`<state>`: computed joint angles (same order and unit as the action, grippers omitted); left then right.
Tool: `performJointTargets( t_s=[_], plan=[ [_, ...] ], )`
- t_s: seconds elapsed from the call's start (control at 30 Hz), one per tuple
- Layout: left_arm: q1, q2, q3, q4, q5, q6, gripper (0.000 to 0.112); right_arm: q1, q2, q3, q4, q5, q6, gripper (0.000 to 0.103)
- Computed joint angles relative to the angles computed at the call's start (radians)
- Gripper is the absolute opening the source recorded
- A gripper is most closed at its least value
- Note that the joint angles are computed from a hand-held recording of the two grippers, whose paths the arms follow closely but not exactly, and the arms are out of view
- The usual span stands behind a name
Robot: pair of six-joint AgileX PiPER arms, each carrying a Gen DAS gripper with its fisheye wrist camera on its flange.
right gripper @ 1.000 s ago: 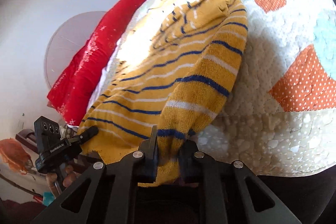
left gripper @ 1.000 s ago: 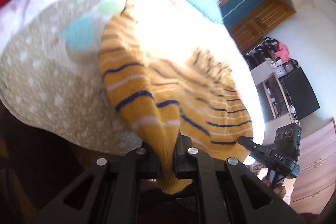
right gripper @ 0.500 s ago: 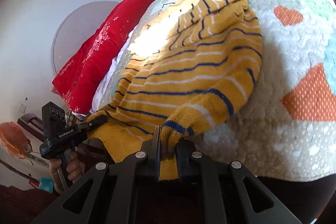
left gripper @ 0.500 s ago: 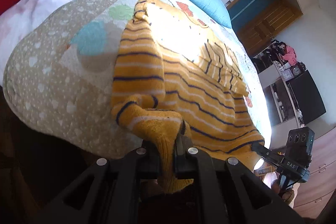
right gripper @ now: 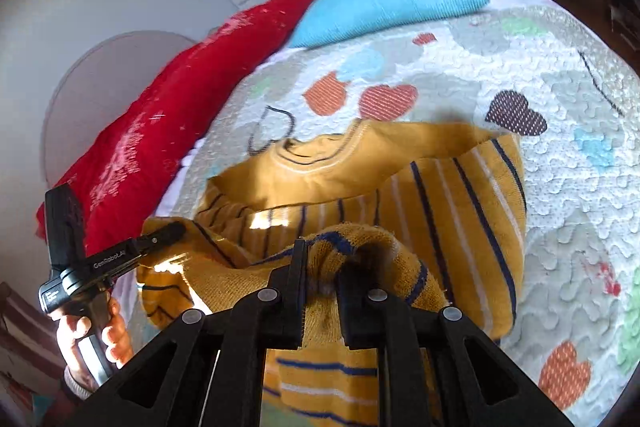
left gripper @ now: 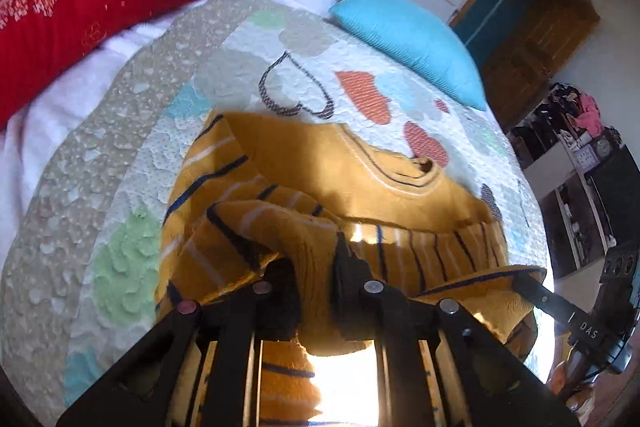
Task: Fold small clothes
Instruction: 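Lift the hem with both grippers and fold it up toward the collar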
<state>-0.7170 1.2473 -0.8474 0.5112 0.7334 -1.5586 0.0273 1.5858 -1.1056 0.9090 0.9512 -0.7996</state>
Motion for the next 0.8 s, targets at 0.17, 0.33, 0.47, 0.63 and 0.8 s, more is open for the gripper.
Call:
performJointTargets(
  t_s=[0.17, 0.33, 0.47, 0.63, 0.8],
  plan=[
    [0.164, -0.058, 0.082, -0.203, -0.197, 0.19, 0.023, -0.019, 0.184, -0.157, 0.022, 0.07, 0.077, 0.03],
    [0.057, -0.12, 0.048, 0.065, -0.044, -0.032, 0.069, -0.092, 0.124, -0.115, 0.121, 0.039, -0.005, 0.077],
    [0.012, -0.123, 0.014, 0.085, 0.03, -0.01, 0.069, -0.121, 0.098, -0.128, 0.105, 0.045, 0.024, 0.078],
    [-0.172, -0.022, -0.033, 0.179, 0.127, 0.011, 0.069, -0.054, -0.058, 0.026, 0.056, 0.016, -0.152, 0.065],
    [-0.12, 0.135, -0.065, 0.123, 0.099, 0.11, 0.069, 0.134, -0.024, 0.081, -0.091, -0.161, -0.134, 0.056]
  ],
)
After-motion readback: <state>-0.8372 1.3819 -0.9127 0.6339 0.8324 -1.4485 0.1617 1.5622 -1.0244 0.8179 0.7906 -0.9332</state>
